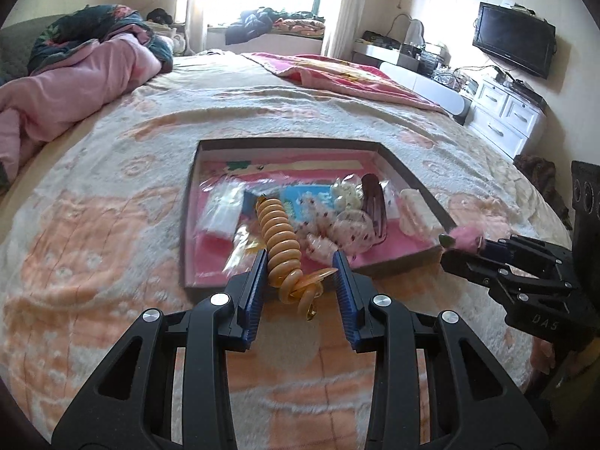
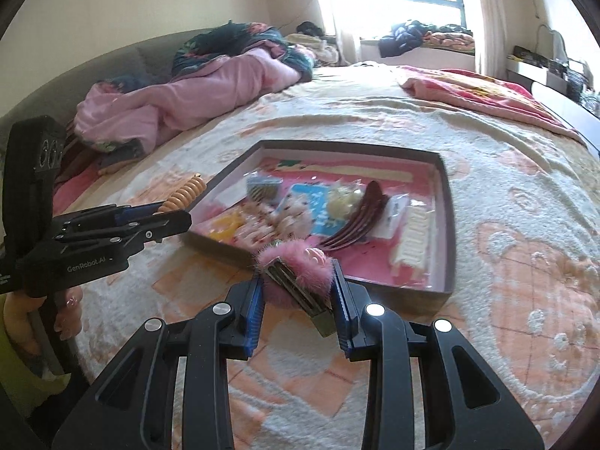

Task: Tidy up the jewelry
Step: 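Lower the coiled hair tie and pom-pom clip into the tray and open both tools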

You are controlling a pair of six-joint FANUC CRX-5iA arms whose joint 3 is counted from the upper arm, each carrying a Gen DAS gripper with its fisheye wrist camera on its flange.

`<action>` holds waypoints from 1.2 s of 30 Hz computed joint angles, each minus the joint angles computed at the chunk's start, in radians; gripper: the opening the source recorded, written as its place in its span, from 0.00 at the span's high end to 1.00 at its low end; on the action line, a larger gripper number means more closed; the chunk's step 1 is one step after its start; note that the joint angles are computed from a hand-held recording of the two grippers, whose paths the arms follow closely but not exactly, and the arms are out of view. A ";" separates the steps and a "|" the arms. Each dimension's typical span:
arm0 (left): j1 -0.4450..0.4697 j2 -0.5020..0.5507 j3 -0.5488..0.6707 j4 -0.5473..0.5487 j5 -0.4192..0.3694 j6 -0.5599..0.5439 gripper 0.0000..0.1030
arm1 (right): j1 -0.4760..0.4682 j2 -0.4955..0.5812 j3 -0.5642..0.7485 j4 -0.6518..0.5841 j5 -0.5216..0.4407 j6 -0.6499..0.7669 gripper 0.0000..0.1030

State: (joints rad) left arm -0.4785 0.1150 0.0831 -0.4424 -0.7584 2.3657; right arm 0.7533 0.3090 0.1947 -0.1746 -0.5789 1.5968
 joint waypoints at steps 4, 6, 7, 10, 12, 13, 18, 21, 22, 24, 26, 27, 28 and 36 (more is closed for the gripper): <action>0.016 0.036 0.041 0.023 0.006 -0.050 0.74 | -0.001 0.014 0.000 0.067 0.026 -0.074 0.70; 0.025 0.055 0.060 0.032 0.013 -0.073 0.74 | -0.002 0.026 0.003 0.104 0.039 -0.111 0.70; 0.032 0.065 0.069 0.040 0.018 -0.083 0.74 | -0.004 0.034 0.010 0.115 0.039 -0.122 0.70; 0.048 0.086 0.081 0.061 0.038 -0.102 0.74 | -0.006 0.062 0.033 0.141 0.034 -0.153 0.70; 0.059 0.099 0.084 0.072 0.050 -0.108 0.74 | -0.005 0.080 0.043 0.166 0.033 -0.174 0.70; 0.064 0.103 0.082 0.078 0.057 -0.113 0.74 | -0.005 0.091 0.053 0.170 0.028 -0.180 0.70; 0.083 0.118 0.068 0.099 0.071 -0.119 0.73 | -0.003 0.147 0.100 0.192 -0.002 -0.209 0.70; 0.090 0.121 0.060 0.107 0.071 -0.120 0.72 | 0.001 0.172 0.119 0.201 -0.012 -0.226 0.70; 0.092 0.123 0.060 0.111 0.070 -0.121 0.72 | 0.003 0.177 0.124 0.205 -0.015 -0.232 0.68; 0.093 0.125 0.059 0.116 0.067 -0.127 0.71 | 0.003 0.187 0.133 0.203 -0.021 -0.233 0.68; 0.090 0.125 0.060 0.109 0.062 -0.124 0.69 | 0.003 0.189 0.137 0.199 -0.027 -0.231 0.62; 0.088 0.124 0.060 0.104 0.061 -0.121 0.66 | 0.004 0.183 0.127 0.200 -0.016 -0.234 0.57; 0.086 0.123 0.061 0.098 0.060 -0.116 0.63 | 0.004 0.177 0.120 0.199 -0.008 -0.234 0.55; 0.051 0.082 0.051 0.011 0.048 -0.033 0.38 | 0.006 0.086 -0.010 0.248 0.110 -0.302 0.29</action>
State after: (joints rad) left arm -0.4275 0.1975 0.1337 -0.4310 -0.7102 2.3328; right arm 0.7598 0.3949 0.1845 0.0736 -0.4689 1.2953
